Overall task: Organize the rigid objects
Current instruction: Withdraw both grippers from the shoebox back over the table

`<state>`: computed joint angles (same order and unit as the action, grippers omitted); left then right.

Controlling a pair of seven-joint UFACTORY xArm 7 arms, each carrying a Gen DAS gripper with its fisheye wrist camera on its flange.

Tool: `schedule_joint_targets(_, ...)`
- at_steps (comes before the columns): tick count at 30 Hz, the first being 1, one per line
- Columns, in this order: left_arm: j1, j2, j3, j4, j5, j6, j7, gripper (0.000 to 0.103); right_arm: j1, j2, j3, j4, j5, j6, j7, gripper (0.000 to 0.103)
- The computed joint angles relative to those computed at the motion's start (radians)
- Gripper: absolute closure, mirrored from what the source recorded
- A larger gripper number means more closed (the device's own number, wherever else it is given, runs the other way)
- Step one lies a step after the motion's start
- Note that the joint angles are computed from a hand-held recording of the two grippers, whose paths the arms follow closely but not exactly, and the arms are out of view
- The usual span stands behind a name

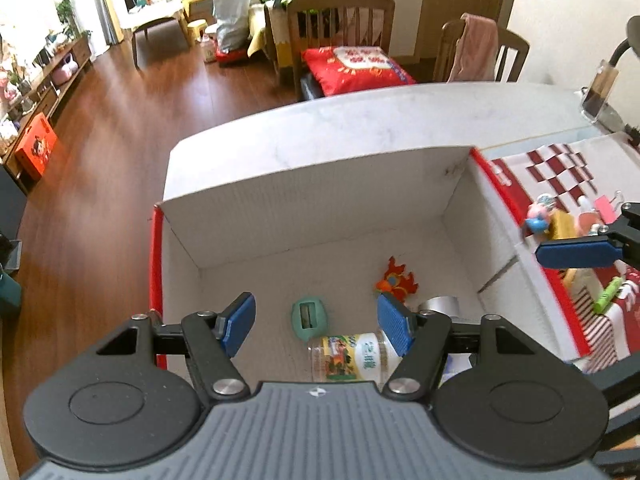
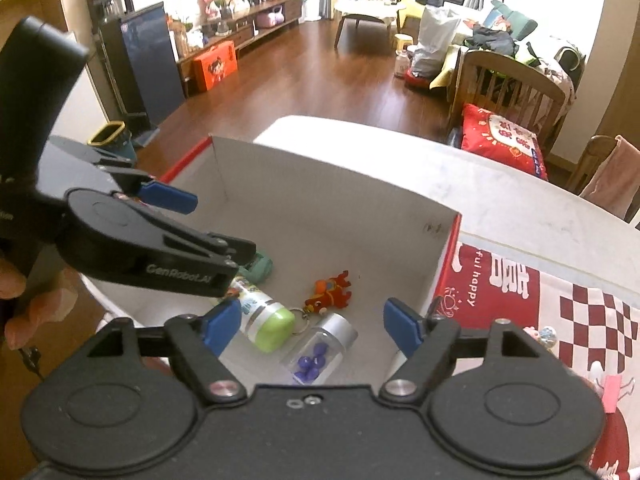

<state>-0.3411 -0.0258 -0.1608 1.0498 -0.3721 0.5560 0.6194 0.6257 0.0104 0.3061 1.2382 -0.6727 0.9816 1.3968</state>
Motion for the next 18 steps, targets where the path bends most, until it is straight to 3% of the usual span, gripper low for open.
schedule_joint_targets(10, -0.026, -0.174, 0.043, -0.111, -0.118, 0.003, 0.081, 0.036, -0.002, -0.123, 0.061, -0.064, -0.042, -0.003, 0.092, 0.011)
schedule_joint_targets(18, -0.088, -0.318, 0.079, -0.224, -0.186, -0.035, 0.1, 0.033, -0.023, -0.259, 0.154, -0.14, -0.057, 0.044, 0.181, 0.004)
